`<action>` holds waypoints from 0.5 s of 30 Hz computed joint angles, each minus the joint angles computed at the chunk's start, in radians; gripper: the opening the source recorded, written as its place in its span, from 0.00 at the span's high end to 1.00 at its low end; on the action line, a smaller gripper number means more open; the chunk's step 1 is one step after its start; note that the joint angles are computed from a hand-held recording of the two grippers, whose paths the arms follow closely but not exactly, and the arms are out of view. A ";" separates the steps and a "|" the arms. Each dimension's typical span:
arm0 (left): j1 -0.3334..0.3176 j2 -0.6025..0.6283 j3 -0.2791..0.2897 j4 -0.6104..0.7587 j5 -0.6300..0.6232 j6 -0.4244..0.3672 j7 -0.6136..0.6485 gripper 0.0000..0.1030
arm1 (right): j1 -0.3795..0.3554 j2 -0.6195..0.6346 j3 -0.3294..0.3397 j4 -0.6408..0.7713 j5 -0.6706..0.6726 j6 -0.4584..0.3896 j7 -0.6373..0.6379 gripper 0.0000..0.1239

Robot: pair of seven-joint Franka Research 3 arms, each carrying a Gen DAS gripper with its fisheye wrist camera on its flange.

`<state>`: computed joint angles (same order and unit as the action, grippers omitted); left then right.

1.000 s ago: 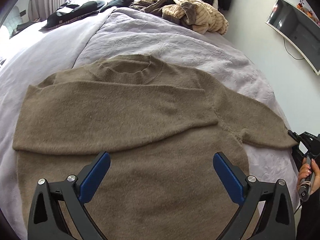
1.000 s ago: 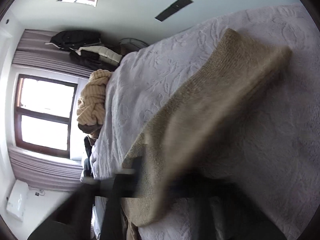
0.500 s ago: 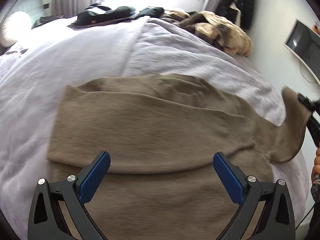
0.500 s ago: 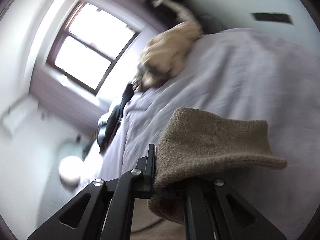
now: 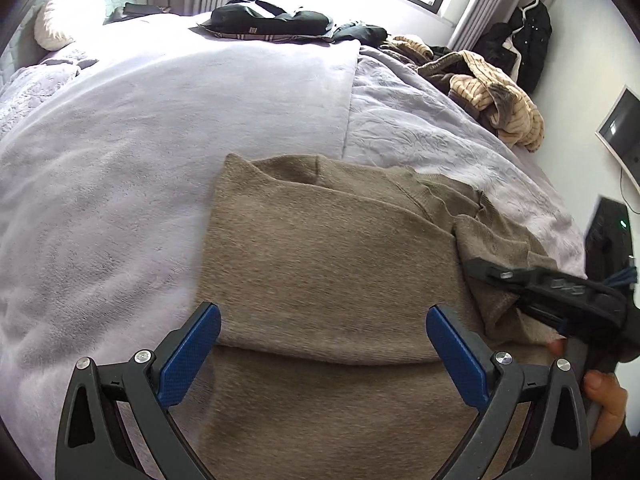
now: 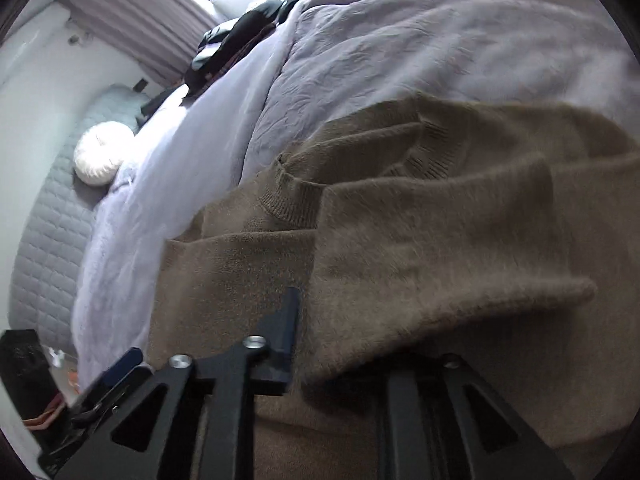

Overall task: Fold small clothes
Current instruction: 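Fold the held sleeve across the sweater body toward the left gripper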

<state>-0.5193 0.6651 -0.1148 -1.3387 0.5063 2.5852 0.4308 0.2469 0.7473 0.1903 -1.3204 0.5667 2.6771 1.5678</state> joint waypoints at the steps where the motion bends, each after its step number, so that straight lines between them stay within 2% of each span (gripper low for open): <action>1: 0.003 -0.005 0.001 -0.013 0.002 0.013 -0.002 0.00 | -0.023 -0.031 0.024 -0.057 0.051 0.064 -0.010 0.50; 3: 0.009 -0.013 0.003 -0.033 0.002 0.033 -0.007 0.00 | -0.031 -0.070 0.023 -0.118 0.134 0.162 -0.016 0.52; 4: 0.010 -0.021 0.006 -0.047 0.004 0.042 -0.014 0.00 | -0.053 -0.067 0.041 -0.115 0.129 0.175 -0.005 0.66; 5: 0.011 -0.028 0.008 -0.059 0.006 0.052 -0.023 0.00 | -0.043 -0.055 0.024 -0.089 0.110 0.165 0.022 0.78; 6: 0.012 -0.037 0.011 -0.073 0.010 0.061 -0.032 0.00 | -0.017 -0.040 -0.016 -0.055 0.066 0.137 0.058 0.93; 7: 0.012 -0.047 0.017 -0.089 0.017 0.075 -0.046 0.00 | -0.003 -0.020 -0.029 -0.015 0.032 0.114 0.070 0.93; 9: 0.013 -0.070 0.028 -0.124 0.035 0.107 -0.077 0.00 | 0.000 0.006 -0.010 0.041 -0.016 0.083 0.011 0.93; 11: 0.019 -0.095 0.038 -0.162 0.051 0.135 -0.109 0.00 | 0.014 0.039 0.020 0.114 -0.076 0.023 -0.093 0.93; 12: 0.026 -0.103 0.037 -0.176 0.053 0.141 -0.117 0.00 | 0.033 0.028 0.006 0.117 -0.058 -0.020 -0.141 0.93; 13: 0.033 -0.107 0.032 -0.181 0.050 0.139 -0.117 0.00 | 0.040 0.049 0.021 0.155 -0.110 -0.063 -0.155 0.90; 15: 0.048 -0.113 0.021 -0.190 0.041 0.137 -0.114 0.00 | 0.088 0.087 -0.021 0.234 -0.173 -0.173 -0.149 0.87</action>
